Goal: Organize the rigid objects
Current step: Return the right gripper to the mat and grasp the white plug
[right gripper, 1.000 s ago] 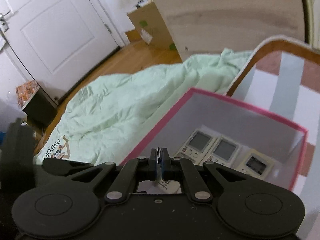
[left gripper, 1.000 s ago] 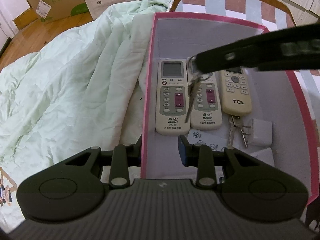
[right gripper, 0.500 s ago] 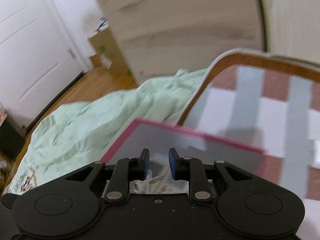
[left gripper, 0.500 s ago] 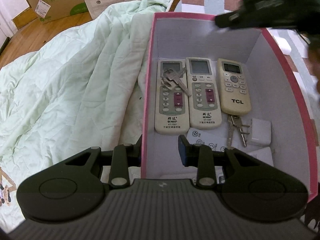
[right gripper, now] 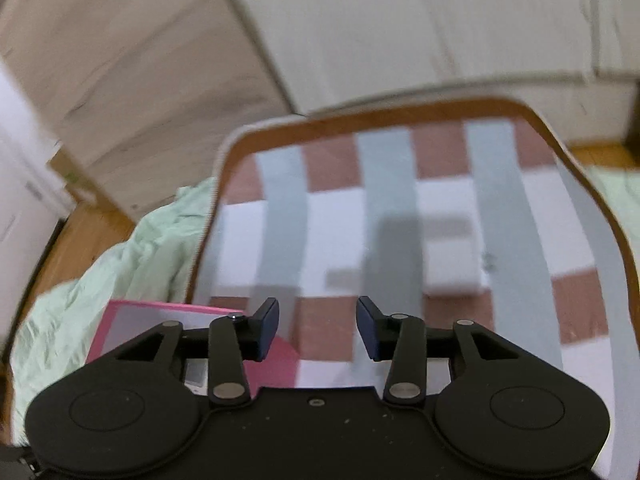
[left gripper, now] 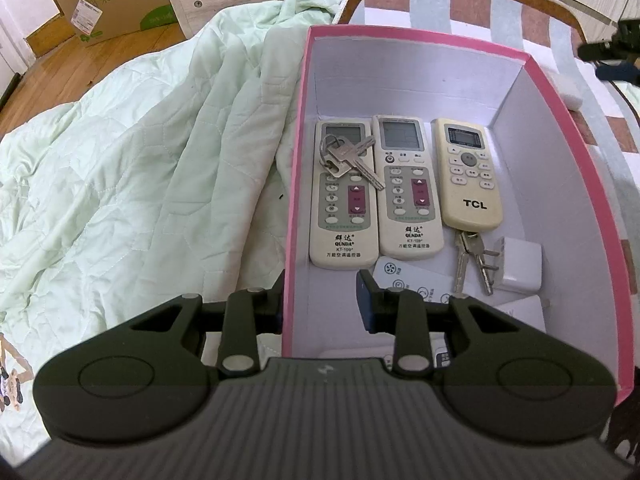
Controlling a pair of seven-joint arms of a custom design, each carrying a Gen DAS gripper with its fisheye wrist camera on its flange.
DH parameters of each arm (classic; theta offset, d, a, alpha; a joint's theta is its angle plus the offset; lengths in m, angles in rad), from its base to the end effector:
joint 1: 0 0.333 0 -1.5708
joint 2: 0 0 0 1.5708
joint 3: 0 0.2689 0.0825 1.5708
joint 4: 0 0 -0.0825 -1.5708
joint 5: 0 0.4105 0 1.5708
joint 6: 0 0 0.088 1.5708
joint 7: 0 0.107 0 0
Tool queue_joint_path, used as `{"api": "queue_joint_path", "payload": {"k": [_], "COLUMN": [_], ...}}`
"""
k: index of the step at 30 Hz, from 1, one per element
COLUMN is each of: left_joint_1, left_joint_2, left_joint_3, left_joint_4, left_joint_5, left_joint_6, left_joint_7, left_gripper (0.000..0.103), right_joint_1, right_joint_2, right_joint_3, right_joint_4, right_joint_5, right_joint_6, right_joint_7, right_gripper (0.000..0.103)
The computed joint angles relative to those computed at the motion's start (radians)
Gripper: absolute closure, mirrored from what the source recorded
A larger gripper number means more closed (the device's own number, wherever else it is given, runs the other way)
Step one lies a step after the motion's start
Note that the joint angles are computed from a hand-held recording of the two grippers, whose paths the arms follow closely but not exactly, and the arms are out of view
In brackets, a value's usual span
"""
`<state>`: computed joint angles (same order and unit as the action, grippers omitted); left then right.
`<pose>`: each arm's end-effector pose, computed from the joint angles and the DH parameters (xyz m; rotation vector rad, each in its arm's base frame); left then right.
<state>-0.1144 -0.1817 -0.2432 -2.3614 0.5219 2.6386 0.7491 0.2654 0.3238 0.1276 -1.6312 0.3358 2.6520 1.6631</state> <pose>0.5024 -0.2014 0.3821 -1.9123 1.8122 -0.4706 0.6635 0.2547 0.4586 -1.7292 1.6630 -0.1338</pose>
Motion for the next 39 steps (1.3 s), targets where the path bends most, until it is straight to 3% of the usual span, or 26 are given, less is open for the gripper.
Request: {"api": "queue_joint_path", "payload": {"k": [6,9,13,15,21,28,30,39], "left_joint_1": [-0.002,-0.003,-0.005,-0.007,-0.009,-0.007,-0.008,-0.012], "left_joint_2": [0.008,0.011,0.014,0.013,0.011,0.013,0.014,0.02], "left_joint_3": [-0.002,-0.005,-0.009,-0.008,-0.002,-0.007,-0.007,0.0], "left_joint_4": [0.012,0.016,0.021,0.018,0.014,0.017,0.018,0.02], "left_joint_5": [0.011,0.028,0.06,0.069,0.062,0.085,0.09,0.078], "left_joint_6": [-0.016,-0.025,-0.039,-0.038,-0.03,-0.036,-0.038,-0.03], "left_joint_7": [-0.011,-0.021,-0.042,-0.047,-0.042,-0.055,-0.06,-0.063], "left_gripper": [0.072,0.072,0.072,0.072,0.072,0.072,0.072,0.072], "right_joint_1": [-0.025,-0.002,0.032,0.019,0.017,0.075,0.085,0.065], "right_joint_2": [0.062,0.116,0.213,0.269,0.473,0.564,0.553,0.359], "right_joint_3": [-0.026,-0.06,-0.101,-0.093,-0.105,-0.157,-0.163,-0.117], "right_joint_4": [0.048,0.103,0.216,0.281,0.568,0.685,0.666,0.366], "right_joint_5": [-0.035,-0.148,-0.298,-0.298,-0.305,-0.436,-0.46,-0.44], "right_joint_6": [-0.068,-0.094,-0.117,-0.116,-0.253,-0.285,-0.274,-0.126], "right_joint_7": [-0.006,-0.004,0.005,0.005,0.07,0.016,0.004,-0.022], "right_gripper": [0.042,0.039,0.038,0.035,0.033,0.029,0.036,0.037]}}
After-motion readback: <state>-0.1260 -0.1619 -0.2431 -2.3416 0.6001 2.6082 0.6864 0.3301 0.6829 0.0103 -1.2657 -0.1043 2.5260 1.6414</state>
